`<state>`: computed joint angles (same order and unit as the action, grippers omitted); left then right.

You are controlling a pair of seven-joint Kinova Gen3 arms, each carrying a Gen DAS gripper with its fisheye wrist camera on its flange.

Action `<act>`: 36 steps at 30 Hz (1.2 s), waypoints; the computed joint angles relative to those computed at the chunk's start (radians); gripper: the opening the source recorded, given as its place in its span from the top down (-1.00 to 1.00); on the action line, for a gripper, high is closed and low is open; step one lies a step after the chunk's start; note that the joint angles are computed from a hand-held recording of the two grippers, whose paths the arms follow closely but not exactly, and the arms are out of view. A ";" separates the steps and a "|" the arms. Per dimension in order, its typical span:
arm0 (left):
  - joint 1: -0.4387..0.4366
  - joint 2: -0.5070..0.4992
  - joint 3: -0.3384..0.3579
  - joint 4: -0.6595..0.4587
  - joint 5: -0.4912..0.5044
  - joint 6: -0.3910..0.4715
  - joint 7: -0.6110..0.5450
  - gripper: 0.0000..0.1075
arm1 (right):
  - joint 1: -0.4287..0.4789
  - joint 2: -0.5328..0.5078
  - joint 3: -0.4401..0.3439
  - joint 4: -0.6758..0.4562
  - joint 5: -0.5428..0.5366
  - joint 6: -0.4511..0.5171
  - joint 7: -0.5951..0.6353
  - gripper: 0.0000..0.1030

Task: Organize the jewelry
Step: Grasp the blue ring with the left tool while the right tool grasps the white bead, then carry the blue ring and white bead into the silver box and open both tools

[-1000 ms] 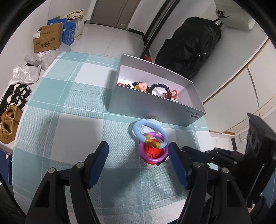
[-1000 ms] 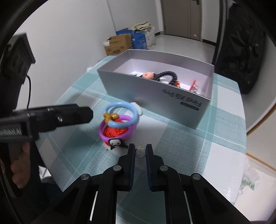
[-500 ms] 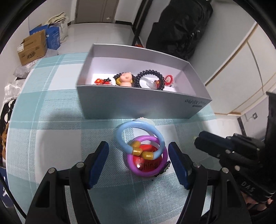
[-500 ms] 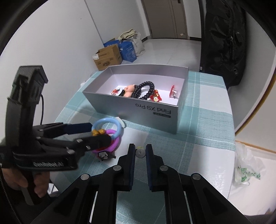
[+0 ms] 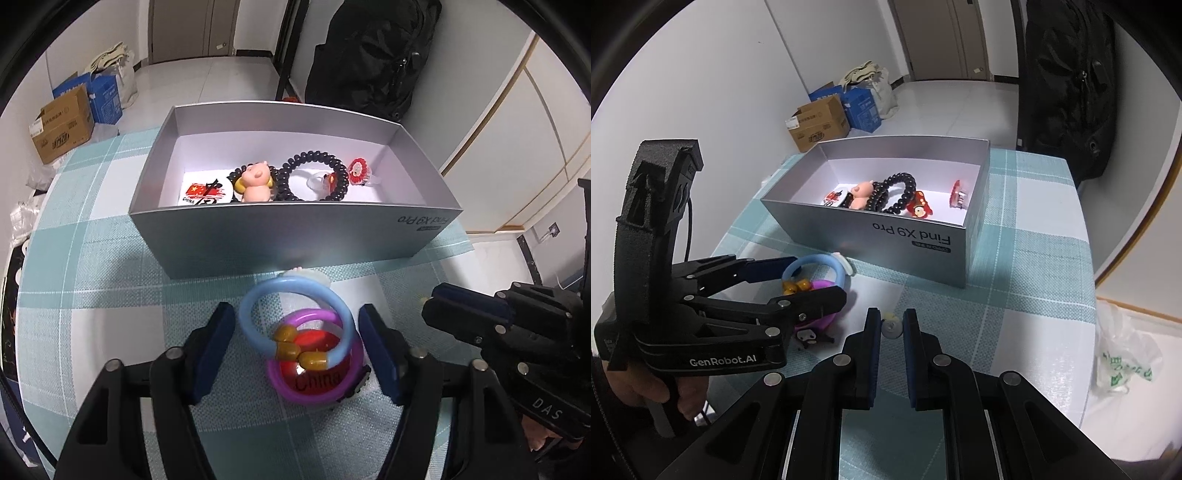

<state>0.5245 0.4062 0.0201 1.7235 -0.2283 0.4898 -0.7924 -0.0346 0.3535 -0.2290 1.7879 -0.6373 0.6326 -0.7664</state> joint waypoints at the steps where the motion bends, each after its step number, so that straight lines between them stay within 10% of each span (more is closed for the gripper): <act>1: -0.005 -0.002 0.005 0.004 0.000 -0.004 -0.009 -0.04 | -0.001 0.002 0.001 -0.001 0.000 0.002 -0.002 0.79; 19: -0.001 -0.040 -0.009 0.049 -0.004 -0.054 -0.004 -0.04 | 0.030 0.005 -0.022 0.007 -0.041 -0.013 0.020 0.78; 36: -0.016 -0.168 -0.049 0.195 0.071 -0.298 -0.007 -0.04 | 0.096 0.014 -0.030 -0.007 -0.271 0.050 0.190 0.78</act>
<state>0.5082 0.2379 -0.0285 1.9184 -0.1574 0.1920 -0.7994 0.0615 0.3676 -0.2593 1.7814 -0.9087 0.6821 -0.5761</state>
